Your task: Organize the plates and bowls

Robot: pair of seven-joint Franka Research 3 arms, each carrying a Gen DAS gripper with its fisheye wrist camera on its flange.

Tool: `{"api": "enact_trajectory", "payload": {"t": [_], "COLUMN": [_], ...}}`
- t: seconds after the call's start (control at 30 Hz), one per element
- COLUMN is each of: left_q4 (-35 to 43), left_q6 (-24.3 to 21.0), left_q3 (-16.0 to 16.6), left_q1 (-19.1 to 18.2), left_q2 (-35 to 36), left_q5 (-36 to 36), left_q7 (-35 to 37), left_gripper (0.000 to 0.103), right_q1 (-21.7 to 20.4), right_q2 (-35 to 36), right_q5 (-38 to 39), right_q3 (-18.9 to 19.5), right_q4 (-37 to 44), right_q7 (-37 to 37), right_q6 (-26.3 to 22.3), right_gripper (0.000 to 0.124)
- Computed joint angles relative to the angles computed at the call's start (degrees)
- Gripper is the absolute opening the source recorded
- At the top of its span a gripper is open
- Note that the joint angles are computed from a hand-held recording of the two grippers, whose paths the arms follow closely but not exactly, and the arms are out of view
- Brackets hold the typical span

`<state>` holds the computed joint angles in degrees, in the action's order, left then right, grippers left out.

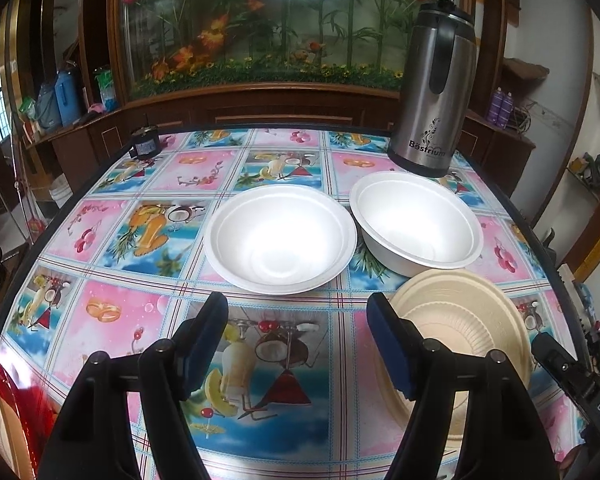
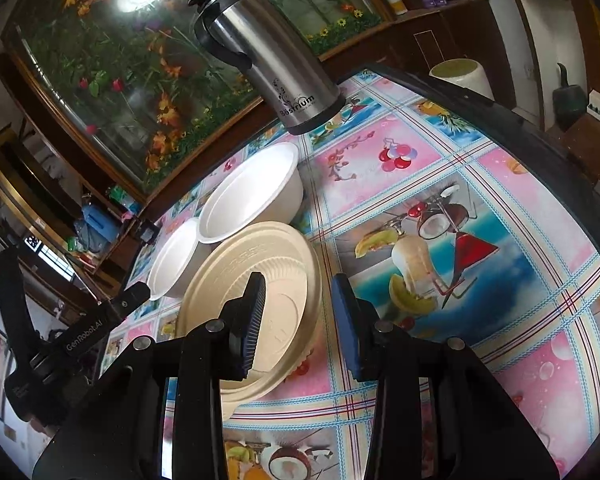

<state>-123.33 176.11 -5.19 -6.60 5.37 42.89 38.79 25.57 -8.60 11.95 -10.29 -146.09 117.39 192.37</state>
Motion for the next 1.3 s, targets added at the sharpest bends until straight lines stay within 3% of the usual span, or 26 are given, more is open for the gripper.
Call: {"api": "enact_trajectory", "payload": {"t": [0.07, 0.37, 0.47, 0.63, 0.73, 0.9, 1.03, 1.17, 1.3], "left_q4": [-0.29, -0.53, -0.88, -1.38, -1.3, -1.22, -1.25, -1.26, -1.31], "left_q6": [0.55, 1.48, 1.77, 1.92, 1.43, 0.42, -0.75, -1.53, -1.82], "left_q3": [-0.86, -0.77, -2.38, -4.05, -5.41, -6.01, -8.65, -8.92, -8.57], "left_q1": [0.64, 0.17, 1.13, 1.71, 2.24, 1.92, 3.31, 2.76, 2.14], "left_q2": [0.19, 0.57, 0.93, 1.29, 1.76, 2.21, 2.41, 2.38, 2.23], "left_q5": [-2.79, -3.82, -9.15, -16.6, -21.1, -25.26, -31.94, -35.04, -36.65], "left_q7": [2.95, 4.76, 9.96, 17.29, 22.18, 26.58, 33.03, 36.25, 37.89], "left_gripper": [0.072, 0.073, 0.073, 0.074, 0.074, 0.074, 0.074, 0.074, 0.074], "right_q1": [-2.78, -3.93, -0.04, -0.39, 2.67, 3.24, 0.96, -0.4, -4.32], "right_q2": [0.05, 0.58, 0.75, 0.85, 0.96, 1.06, 1.02, 1.43, 1.54], "right_q5": [1.45, 4.17, 4.02, 5.16, 5.25, 6.61, 8.65, 11.06, 12.77], "right_q3": [3.06, 4.8, 0.9, 1.51, -1.55, -1.86, 0.88, 2.61, 6.79], "right_q4": [0.12, 0.73, 0.9, 1.09, 1.25, 1.49, 1.58, 2.22, 2.46], "right_q7": [-1.16, -3.64, -3.79, -5.01, -5.27, -6.49, -7.92, -9.98, -11.07], "right_q6": [-0.31, -1.54, -1.87, -2.15, -2.41, -3.06, -3.88, -5.06, -5.96], "right_gripper": [0.034, 0.034, 0.034, 0.034, 0.034, 0.034, 0.034, 0.034, 0.034]}}
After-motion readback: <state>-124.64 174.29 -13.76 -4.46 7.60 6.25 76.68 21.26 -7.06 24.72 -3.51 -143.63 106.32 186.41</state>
